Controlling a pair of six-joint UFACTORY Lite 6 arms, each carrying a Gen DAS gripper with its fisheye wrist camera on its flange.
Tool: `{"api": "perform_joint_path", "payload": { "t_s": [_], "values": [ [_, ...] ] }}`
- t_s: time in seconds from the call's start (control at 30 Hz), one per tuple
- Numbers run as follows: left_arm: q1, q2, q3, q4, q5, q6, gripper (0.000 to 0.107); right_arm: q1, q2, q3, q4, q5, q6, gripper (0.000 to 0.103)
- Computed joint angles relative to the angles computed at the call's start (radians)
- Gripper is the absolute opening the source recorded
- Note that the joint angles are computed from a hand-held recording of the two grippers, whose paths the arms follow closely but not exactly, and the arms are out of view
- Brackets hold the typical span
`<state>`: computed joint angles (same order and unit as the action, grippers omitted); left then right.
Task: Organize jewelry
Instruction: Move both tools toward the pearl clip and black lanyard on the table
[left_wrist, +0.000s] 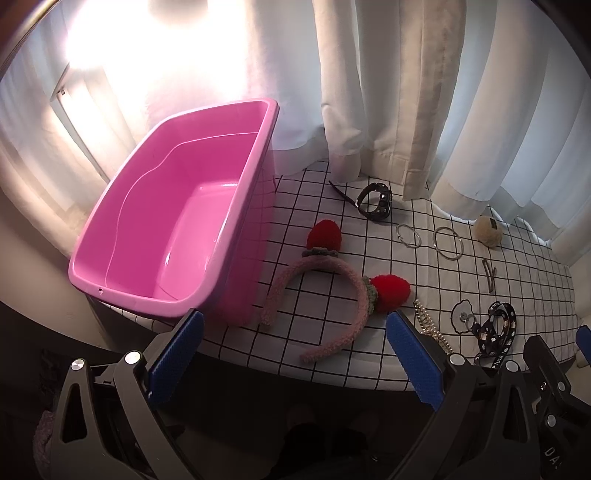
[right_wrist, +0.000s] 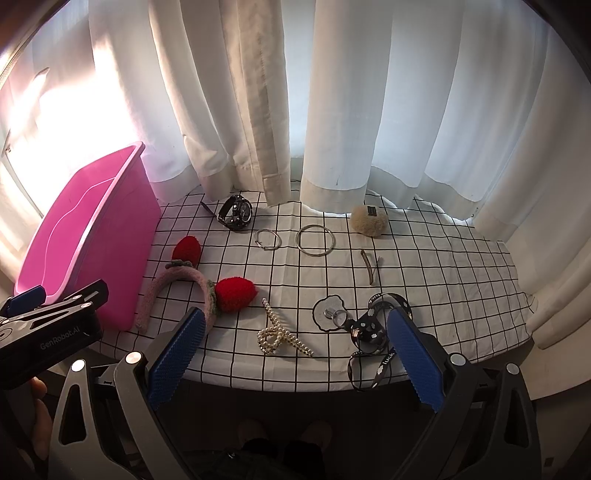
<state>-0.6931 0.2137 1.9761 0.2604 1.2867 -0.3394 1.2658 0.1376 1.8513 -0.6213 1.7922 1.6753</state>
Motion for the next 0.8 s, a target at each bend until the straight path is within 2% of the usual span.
{"api": "perform_joint_path", "payload": {
  "t_s": [0.5, 0.8],
  "values": [
    [0.005, 0.006, -0.015, -0.023, -0.006, -0.004, 0.097, -0.011, -0.015, -0.029, 0.013, -0.024, -0.001, 0.094],
    [-0.018, 0.002, -0.045, -0.029, -0.017, -0.030, 0.097, 0.000, -0.083, -0.129, 0.025, -0.043, 0.027, 0.094]
  ]
}}
